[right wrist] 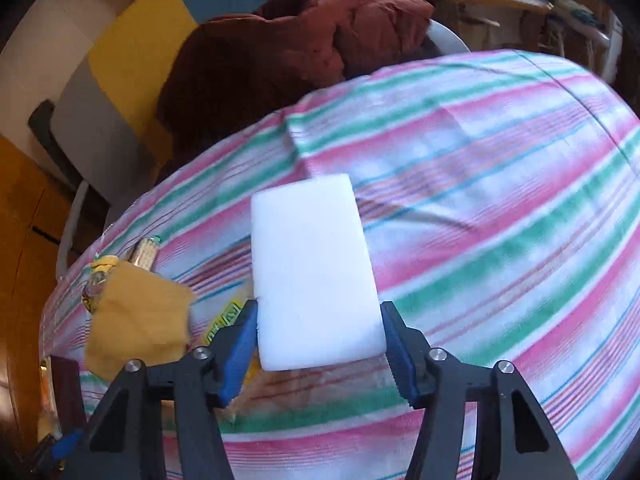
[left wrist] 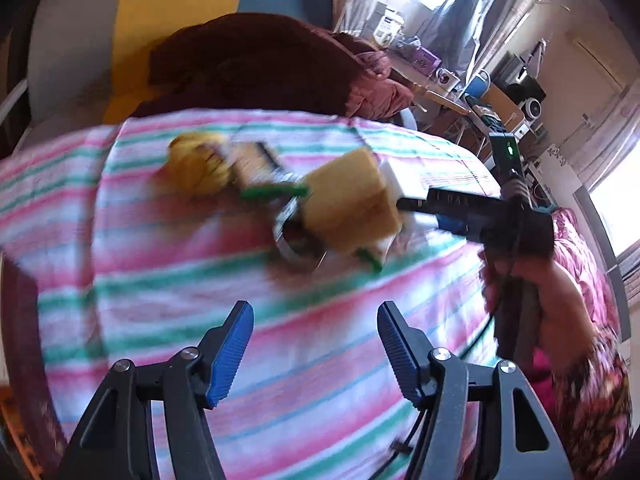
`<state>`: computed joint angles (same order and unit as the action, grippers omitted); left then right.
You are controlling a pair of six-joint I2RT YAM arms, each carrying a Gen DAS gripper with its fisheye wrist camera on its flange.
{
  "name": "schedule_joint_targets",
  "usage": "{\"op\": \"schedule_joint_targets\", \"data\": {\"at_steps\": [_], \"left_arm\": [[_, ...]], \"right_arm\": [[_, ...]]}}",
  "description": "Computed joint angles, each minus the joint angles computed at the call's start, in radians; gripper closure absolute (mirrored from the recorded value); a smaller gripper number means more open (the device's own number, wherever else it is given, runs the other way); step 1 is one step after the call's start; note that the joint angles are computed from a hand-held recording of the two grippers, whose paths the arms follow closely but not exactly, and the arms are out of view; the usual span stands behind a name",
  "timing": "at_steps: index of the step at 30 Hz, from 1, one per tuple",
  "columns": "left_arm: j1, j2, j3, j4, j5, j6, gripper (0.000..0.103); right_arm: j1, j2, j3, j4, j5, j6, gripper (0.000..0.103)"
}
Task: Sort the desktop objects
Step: 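Grasp the white eraser block with the right tool while the left tool grasps another yellow sponge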
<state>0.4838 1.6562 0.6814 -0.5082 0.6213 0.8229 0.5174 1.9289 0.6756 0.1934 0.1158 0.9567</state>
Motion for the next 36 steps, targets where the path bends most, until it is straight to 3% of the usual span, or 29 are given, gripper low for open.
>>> {"op": "schedule_joint_targets", "data": {"at_steps": [4,8,10,15,18,21,27,31,36], "left_arm": [[-0.181,-0.047,-0.021,0.139,-0.028,-0.185,0.038],[-0.355,-0.042,-0.016,0.267,-0.114,-0.322,0.038],[-0.445,-0.011,0.007,0.306,-0.172,-0.371,0.038],[-0.588,0.07,0.004,0.461,-0.355,-0.417,0.038],[-0.603,0.129,-0.002,0.537,-0.414,-0.414,0.036],[-0.573,0.157,0.01,0.538,-0.361,-0.41,0.037],[-0.519,0.106,-0.062,0.56,-0.308,-0.307,0.044],[-0.432,0.078,-0.076,0.491,-0.218,-0.284,0.045],[-0.279,-0.01,-0.142,0.372,-0.105,-0.162,0.046]], "right_arm": [[-0.013,-0.024,0.003,-0.104,0.035,0.021,0.044],[-0.037,-0.051,-0.047,-0.033,-0.01,0.041,0.044],[-0.034,-0.049,-0.031,-0.061,-0.002,0.032,0.044],[-0.056,-0.049,-0.038,-0.049,-0.028,0.041,0.043],[-0.063,-0.049,-0.036,-0.043,-0.032,0.038,0.043],[-0.054,-0.054,-0.028,-0.051,-0.03,0.034,0.043],[-0.057,-0.052,-0.03,-0.041,-0.035,0.035,0.043],[-0.058,-0.047,-0.026,-0.038,-0.037,0.028,0.043],[-0.05,-0.035,-0.021,-0.043,-0.041,0.025,0.043]]}}
